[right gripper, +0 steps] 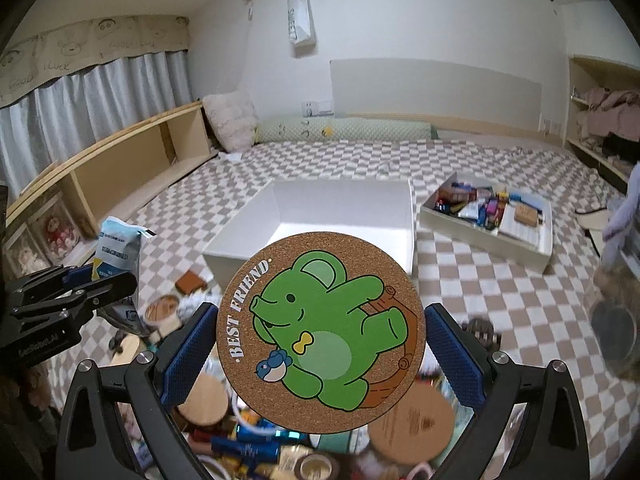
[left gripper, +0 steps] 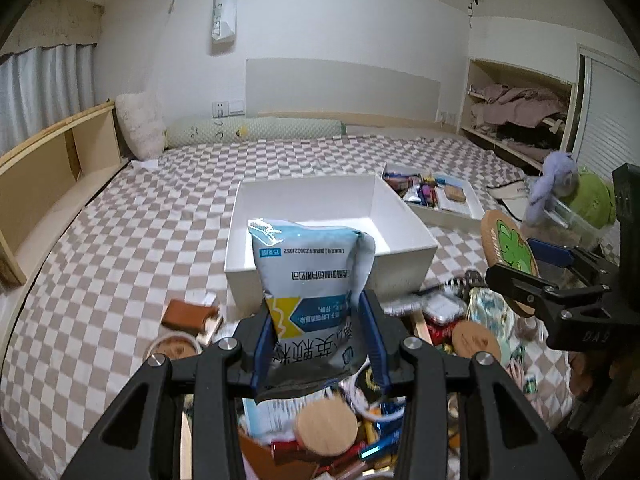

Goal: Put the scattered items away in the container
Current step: 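Lift the coaster with the right gripper while the left gripper lifts the sachet toward the white box, then lower the coaster into the white box and open the right gripper while the left gripper releases the sachet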

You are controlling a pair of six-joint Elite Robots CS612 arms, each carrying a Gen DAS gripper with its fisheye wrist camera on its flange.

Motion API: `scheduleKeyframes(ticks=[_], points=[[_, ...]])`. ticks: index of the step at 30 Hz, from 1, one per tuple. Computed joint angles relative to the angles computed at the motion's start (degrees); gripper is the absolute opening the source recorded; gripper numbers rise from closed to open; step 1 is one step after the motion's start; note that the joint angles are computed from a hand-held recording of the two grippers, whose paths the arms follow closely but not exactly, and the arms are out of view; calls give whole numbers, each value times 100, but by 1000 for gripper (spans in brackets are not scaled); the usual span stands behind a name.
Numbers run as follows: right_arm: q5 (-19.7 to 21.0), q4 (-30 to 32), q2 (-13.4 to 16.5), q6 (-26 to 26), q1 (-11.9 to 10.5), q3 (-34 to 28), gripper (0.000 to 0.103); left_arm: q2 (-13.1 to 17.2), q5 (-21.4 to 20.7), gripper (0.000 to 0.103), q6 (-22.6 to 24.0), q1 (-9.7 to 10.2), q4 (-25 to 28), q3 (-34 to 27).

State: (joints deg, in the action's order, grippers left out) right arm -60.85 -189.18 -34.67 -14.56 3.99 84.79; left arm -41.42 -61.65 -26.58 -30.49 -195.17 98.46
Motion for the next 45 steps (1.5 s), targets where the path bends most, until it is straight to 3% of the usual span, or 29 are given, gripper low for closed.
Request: scheduleKeyframes(ticks=[13,26,35,45], points=[[-33,-25,238,223,113,-697,101,231,13,40,263,213,-10,-587],[-264,464,574,203,226,-1489,101,517,-103,40,344,426,126,-1202],[-369,1328,949,287,308,-2271,101,716,-387,40,54,636,453,-1596],[-569,2378,1436,493,419,-3172,101,1006,-816,40,-210,837,1202,-2104]])
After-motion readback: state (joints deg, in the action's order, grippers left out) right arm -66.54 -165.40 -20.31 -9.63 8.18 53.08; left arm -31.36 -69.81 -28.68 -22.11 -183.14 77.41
